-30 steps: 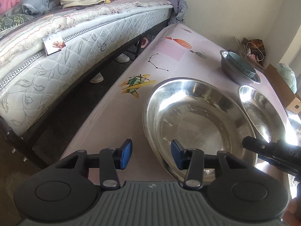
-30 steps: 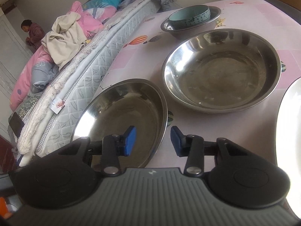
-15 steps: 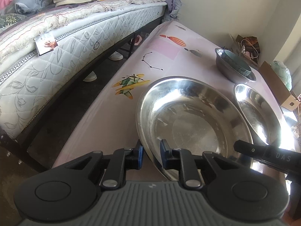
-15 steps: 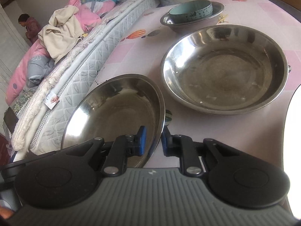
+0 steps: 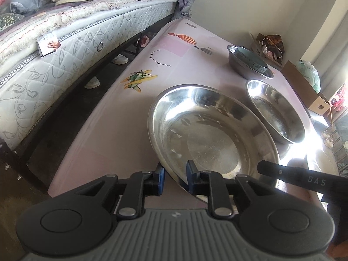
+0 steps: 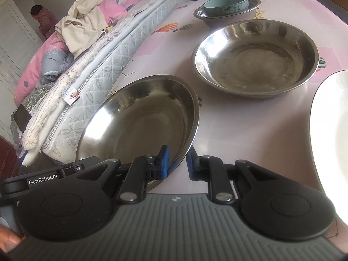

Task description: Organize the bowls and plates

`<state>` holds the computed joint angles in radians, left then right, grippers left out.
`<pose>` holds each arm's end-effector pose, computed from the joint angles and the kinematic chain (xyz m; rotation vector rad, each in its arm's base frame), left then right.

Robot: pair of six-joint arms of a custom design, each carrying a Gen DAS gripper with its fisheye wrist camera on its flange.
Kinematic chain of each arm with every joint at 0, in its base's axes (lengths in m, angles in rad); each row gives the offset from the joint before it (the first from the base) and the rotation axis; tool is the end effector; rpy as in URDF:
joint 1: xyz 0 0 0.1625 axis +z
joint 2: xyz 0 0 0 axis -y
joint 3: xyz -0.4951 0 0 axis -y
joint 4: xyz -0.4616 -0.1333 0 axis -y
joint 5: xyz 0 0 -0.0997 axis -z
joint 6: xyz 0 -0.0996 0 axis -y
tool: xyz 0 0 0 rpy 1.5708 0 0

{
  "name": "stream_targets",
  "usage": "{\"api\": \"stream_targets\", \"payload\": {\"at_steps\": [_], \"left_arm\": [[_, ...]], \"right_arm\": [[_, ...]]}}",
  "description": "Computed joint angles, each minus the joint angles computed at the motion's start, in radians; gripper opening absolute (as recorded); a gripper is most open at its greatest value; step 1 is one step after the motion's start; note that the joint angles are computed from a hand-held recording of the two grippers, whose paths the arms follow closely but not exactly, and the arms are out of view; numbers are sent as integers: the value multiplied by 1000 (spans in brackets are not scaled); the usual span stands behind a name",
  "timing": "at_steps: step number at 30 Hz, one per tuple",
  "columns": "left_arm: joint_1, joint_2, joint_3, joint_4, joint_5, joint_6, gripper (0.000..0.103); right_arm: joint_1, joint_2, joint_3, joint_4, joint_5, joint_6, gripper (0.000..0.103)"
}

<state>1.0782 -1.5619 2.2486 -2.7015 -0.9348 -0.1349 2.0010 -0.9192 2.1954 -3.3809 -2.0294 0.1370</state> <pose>-0.0602 -0.5191 0.3354 0.2677 2.5481 -0.8082 0.3169 -0.4768 0.0883 0.2252 -2.7122 0.8905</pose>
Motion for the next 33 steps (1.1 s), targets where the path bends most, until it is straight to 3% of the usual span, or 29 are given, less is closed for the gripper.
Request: {"api": "stream_targets", "payload": {"at_steps": [6,9,13,18,29,33], "left_arm": [[2,-51,25,41,-54,-30,21],[-3,-62,39,28,-38,-27,22],[2,-61,35,9,-44,-18,40],[5,-27,23,-31,5,9,41],[9,42,4,-98,72,54,37],[11,52,-1,-101,60,59,25]], "right_arm": [[8,-36,48,-2,9,14,18],[8,-47,67,-6,6,25,18],[11,-45,72,-27,-8,20,19],[4,-31,54,-56,-18,7,19],[-11,25,-5,-83,-42,-20,19],[-13,40,-18,-105,-52,-27,19]]}}
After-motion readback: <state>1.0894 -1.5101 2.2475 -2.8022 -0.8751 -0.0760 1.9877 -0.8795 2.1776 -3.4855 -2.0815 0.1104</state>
